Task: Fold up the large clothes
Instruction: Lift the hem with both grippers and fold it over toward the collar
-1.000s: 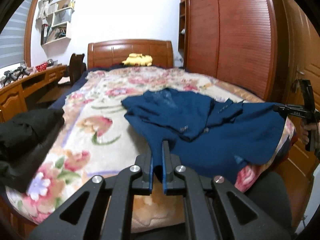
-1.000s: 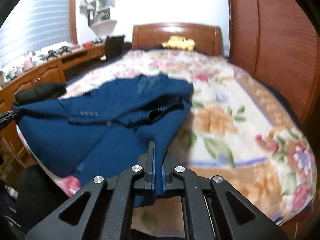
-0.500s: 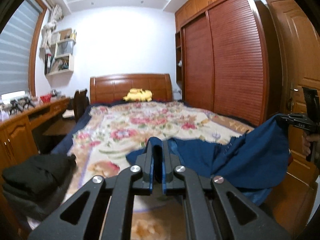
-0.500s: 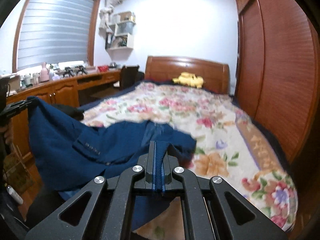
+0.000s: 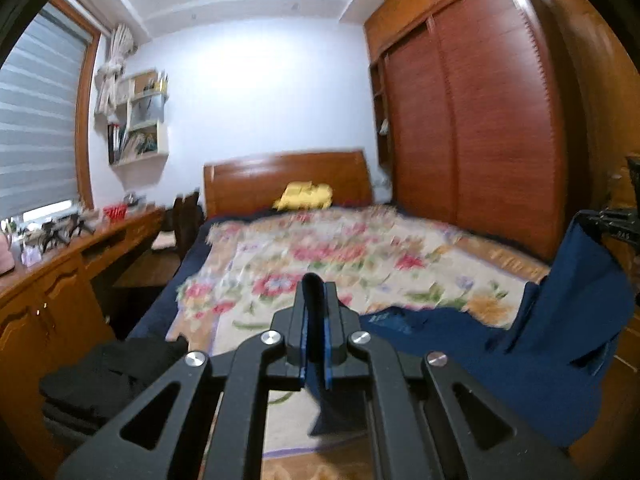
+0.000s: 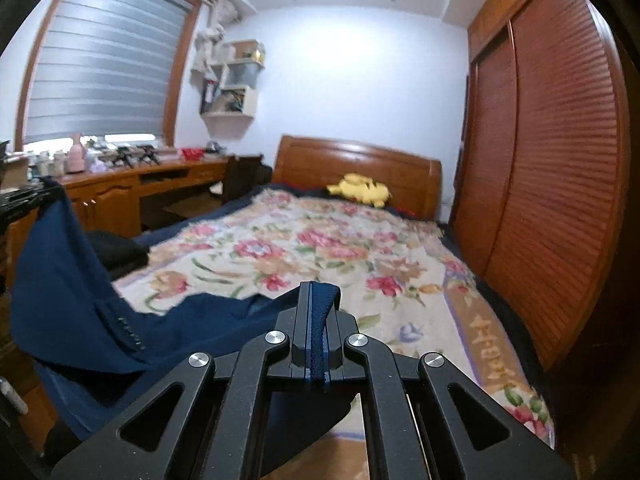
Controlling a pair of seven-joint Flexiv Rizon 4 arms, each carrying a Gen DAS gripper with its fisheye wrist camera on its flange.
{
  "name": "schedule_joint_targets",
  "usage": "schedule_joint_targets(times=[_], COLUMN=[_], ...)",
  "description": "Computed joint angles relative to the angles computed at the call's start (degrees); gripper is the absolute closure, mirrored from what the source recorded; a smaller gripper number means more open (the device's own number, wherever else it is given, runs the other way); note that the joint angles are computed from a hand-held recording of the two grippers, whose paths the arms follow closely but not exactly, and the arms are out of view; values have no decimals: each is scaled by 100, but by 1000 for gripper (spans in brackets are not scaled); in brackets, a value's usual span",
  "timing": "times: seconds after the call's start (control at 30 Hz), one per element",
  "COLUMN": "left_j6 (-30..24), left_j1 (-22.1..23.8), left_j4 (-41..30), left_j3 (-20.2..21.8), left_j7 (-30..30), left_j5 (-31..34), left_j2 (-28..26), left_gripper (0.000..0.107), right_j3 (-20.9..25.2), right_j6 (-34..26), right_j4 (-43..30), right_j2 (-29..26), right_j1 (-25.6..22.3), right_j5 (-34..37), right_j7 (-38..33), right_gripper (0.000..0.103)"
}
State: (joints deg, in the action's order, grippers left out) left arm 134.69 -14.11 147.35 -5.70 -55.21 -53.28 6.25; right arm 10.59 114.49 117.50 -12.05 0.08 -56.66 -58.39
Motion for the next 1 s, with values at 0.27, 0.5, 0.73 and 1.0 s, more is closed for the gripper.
schedule_joint_targets(times=[0.27,0.5,0.73,1.0], left_j6=[-760,-1214,-1608,-1961], left_j1=[986,1495,1830,1296], left_j4=[-567,-1499,-2417,-3633], left_j3=[730,940,1032,1710], left_j7=[-1594,-2159,-2307,-1972], left_j5=[1971,2882,3336,2495], left_j2=[-1686,-2855,-3349,-4129], left_gripper=[105,105,104,104], right_j3=[-345,272,1094,959], right_j6=[-1164,-1759,-2416,-3096], right_j4=[-874,-1864,-3273,-5056], right_j2=[-1391,-2500,-3423,-4328], right_j1=[789,562,406,986], right_j5=[525,961,1533,2108], right_j7=[-510,-1103,-1827,-2218], right_gripper=[102,102,102,102])
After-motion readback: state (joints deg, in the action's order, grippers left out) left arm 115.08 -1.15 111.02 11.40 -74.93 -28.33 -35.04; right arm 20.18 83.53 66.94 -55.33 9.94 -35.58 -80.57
